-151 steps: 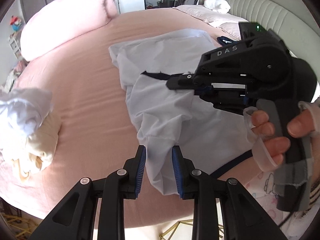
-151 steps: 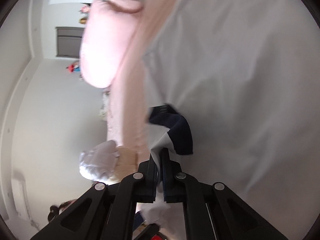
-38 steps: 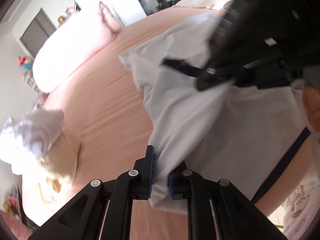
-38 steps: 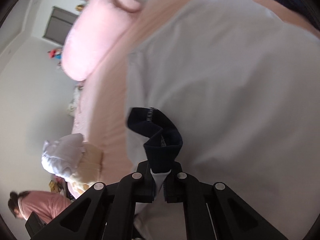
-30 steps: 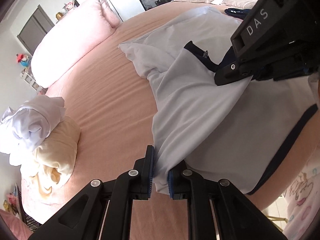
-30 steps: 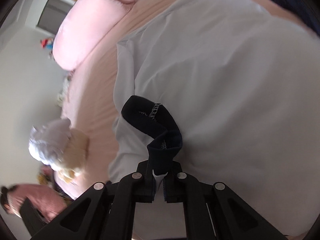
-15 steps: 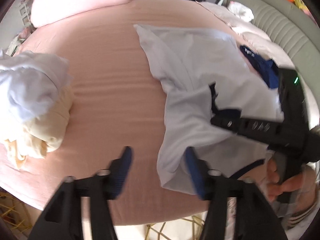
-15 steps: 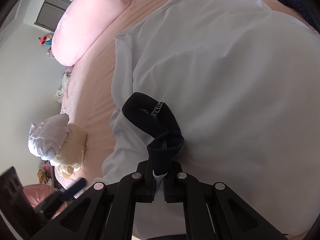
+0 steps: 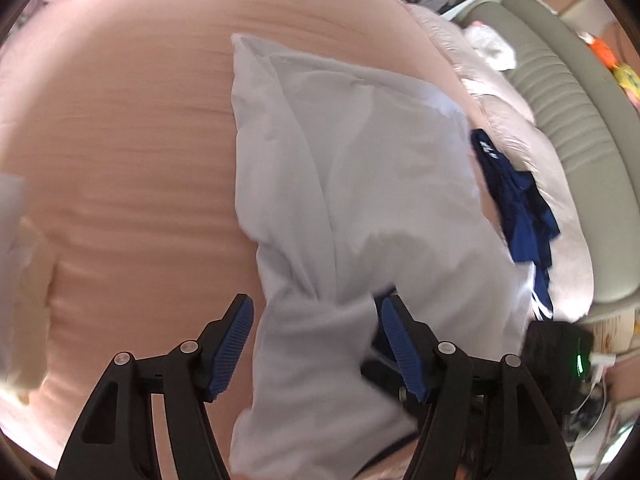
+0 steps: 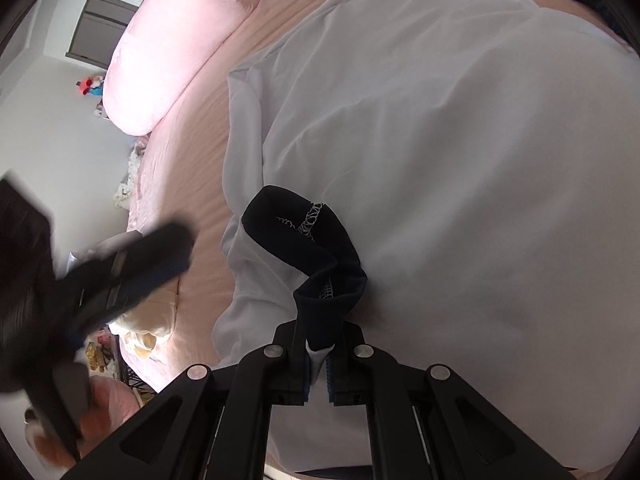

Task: Fold clothes

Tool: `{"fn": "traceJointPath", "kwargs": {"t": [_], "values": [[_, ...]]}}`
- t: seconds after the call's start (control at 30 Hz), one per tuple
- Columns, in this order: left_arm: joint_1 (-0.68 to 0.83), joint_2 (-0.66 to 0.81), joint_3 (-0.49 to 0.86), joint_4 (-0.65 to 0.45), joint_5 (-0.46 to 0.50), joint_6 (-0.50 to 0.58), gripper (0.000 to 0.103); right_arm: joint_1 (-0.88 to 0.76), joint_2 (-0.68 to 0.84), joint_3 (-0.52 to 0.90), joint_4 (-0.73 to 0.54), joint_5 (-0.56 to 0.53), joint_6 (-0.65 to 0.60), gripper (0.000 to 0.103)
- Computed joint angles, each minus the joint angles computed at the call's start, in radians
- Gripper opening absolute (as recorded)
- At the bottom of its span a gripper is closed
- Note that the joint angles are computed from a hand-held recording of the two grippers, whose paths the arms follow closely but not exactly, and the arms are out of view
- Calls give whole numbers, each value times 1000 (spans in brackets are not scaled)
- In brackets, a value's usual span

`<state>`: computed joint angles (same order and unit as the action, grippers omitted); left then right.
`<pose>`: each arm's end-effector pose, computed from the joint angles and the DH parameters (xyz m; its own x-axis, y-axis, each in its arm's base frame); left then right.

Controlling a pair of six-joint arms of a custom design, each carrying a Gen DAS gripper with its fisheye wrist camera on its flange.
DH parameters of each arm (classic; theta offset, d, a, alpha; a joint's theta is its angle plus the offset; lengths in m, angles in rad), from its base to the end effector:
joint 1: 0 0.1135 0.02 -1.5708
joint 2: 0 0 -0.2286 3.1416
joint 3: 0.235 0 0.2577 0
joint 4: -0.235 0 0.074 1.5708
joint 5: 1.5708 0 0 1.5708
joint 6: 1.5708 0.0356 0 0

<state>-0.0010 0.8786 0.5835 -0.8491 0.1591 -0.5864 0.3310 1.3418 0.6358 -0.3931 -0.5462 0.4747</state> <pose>0.1765 -0.0058 0.1746 -0.7951 -0.5456 -0.2648 -0.4483 0.8229 -0.3491 0.2259 0.0972 0.1262 -0.9783 0.0768 -0.1927 -0.0605 0.7829 0.6192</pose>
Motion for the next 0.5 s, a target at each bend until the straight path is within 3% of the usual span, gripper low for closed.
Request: {"fn": "traceJointPath", "kwargs": {"t": [0.17,0.4,0.5], "values": [[20,211,52,85,25,30,65,-9,16,13,-10,-17,-7,4],[38,282,19,114,36,60,64,-9,27,22,-9,-11,-16,4],[13,240,2,111,-25,62,48,12,22,18,4,17,-13,4]]}}
